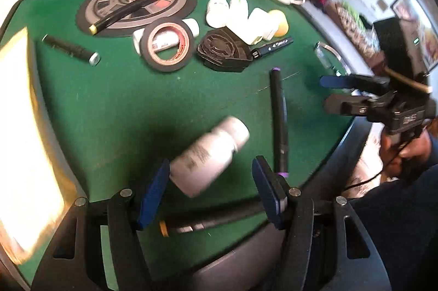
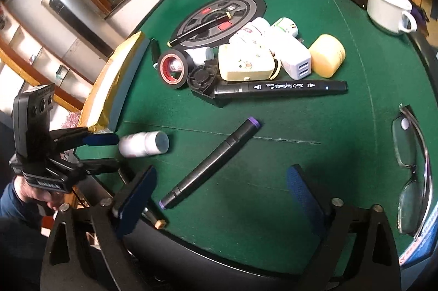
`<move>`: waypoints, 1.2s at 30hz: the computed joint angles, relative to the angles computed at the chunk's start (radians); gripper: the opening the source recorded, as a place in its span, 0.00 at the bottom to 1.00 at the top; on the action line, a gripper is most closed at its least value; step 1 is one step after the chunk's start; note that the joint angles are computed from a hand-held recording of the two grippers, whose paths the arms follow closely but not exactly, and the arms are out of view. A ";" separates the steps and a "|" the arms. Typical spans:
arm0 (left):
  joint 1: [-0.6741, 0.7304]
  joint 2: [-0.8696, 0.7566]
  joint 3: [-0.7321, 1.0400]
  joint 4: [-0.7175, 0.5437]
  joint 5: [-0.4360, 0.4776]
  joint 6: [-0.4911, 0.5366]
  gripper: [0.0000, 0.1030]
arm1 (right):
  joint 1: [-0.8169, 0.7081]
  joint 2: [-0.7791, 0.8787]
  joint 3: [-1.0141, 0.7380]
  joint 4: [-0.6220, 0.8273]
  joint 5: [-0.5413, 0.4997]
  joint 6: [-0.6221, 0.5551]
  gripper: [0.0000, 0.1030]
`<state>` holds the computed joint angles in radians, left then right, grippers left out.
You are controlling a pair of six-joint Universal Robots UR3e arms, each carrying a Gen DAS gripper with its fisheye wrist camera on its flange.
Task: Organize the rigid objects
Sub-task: 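Grasp the white pill bottle with the left gripper, then carry the white pill bottle with the left gripper while the right gripper grasps a black marker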
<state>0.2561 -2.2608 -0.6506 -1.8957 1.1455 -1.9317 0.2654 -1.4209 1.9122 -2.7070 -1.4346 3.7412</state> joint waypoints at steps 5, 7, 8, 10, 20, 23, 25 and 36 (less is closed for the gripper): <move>-0.073 0.017 -0.102 0.175 0.119 0.073 0.60 | 0.016 0.003 -0.019 0.015 -0.025 0.017 0.90; -0.085 0.068 -0.226 0.283 0.155 0.134 0.51 | 0.014 0.001 -0.021 0.026 -0.023 0.025 0.90; -0.087 0.086 -0.277 0.333 0.157 0.141 0.45 | 0.012 -0.002 -0.017 0.028 -0.021 0.037 0.90; -0.081 0.135 -0.385 0.421 0.147 0.143 0.37 | 0.001 -0.014 0.001 0.022 -0.008 0.058 0.90; -0.005 0.103 -0.402 0.558 0.095 -0.141 0.36 | 0.047 0.117 -0.217 0.223 -0.039 0.122 0.71; -0.012 0.111 -0.427 0.587 0.101 -0.127 0.36 | 0.075 0.208 -0.370 0.367 -0.078 0.135 0.54; -0.007 0.117 -0.436 0.589 0.091 -0.117 0.36 | 0.080 0.241 -0.414 0.397 -0.079 0.155 0.54; 0.000 0.084 -0.368 0.503 0.050 -0.061 0.54 | 0.195 0.415 -0.752 0.706 -0.282 0.223 0.14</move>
<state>0.2559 -2.1769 -1.0187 -1.3926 1.1957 -1.9929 0.4608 -1.0064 1.1603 -2.0012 -1.7164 3.9644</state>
